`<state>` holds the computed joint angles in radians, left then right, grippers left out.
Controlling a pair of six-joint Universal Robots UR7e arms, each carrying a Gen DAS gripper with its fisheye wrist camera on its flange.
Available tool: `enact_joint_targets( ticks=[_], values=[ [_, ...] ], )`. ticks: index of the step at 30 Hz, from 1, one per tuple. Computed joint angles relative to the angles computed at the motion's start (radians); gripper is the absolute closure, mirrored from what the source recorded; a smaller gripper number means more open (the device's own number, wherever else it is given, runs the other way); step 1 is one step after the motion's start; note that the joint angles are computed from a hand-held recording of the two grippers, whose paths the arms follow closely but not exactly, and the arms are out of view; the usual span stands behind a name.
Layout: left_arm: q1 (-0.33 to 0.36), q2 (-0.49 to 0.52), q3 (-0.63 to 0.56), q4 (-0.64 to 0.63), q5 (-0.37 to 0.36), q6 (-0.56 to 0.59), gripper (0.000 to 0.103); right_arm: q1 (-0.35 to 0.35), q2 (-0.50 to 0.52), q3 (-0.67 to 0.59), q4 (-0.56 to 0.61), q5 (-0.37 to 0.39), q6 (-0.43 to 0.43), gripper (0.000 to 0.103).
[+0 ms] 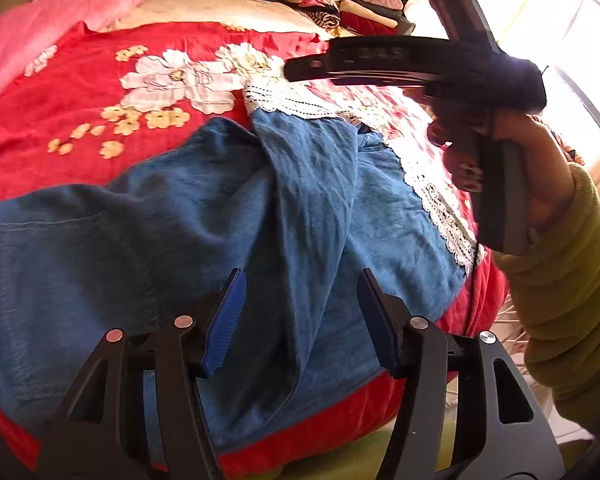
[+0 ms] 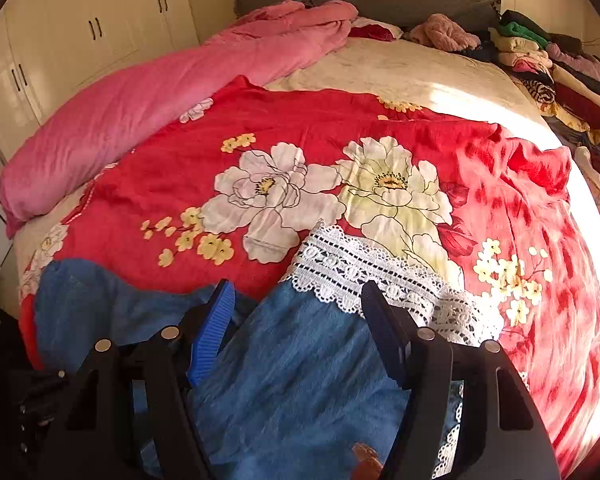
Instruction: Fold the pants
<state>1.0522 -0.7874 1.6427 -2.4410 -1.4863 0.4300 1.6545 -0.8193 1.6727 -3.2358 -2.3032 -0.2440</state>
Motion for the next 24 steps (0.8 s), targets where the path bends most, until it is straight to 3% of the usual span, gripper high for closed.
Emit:
enact_joint_targets(
  ticks=[3, 5, 8, 14, 16, 18, 19, 24],
  values=[
    [-0.003, 0.03, -0.014, -0.007, 0.002, -0.002, 0.057, -0.014, 0.039, -0.068, 0.058, -0.012, 0.005, 0.038],
    [-0.001, 0.044, -0.017, -0.003, 0.004, -0.001, 0.072, -0.021, 0.072, -0.119, 0.093, -0.031, 0.011, 0.038],
    [0.002, 0.055, -0.007, -0.009, 0.018, 0.02, 0.087, -0.032, 0.119, -0.185, 0.126, -0.059, 0.005, 0.038],
    [-0.007, 0.041, 0.027, -0.014, 0.033, 0.085, 0.087, -0.059, 0.166, -0.251, 0.138, -0.105, 0.04, 0.04],
    [-0.001, 0.041, 0.023, -0.008, 0.023, 0.082, 0.087, -0.064, 0.162, -0.242, 0.108, -0.117, 0.045, 0.058],
    [0.002, 0.037, 0.022, -0.005, 0.016, 0.083, 0.087, -0.071, 0.135, -0.208, 0.086, -0.084, 0.049, 0.081],
    [0.003, 0.037, 0.021, -0.005, 0.015, 0.084, 0.087, -0.073, 0.115, -0.178, 0.062, -0.064, 0.054, 0.088],
    [0.006, 0.021, 0.034, -0.028, 0.019, 0.083, 0.084, -0.058, 0.017, -0.028, -0.091, -0.023, 0.055, 0.093]
  ],
)
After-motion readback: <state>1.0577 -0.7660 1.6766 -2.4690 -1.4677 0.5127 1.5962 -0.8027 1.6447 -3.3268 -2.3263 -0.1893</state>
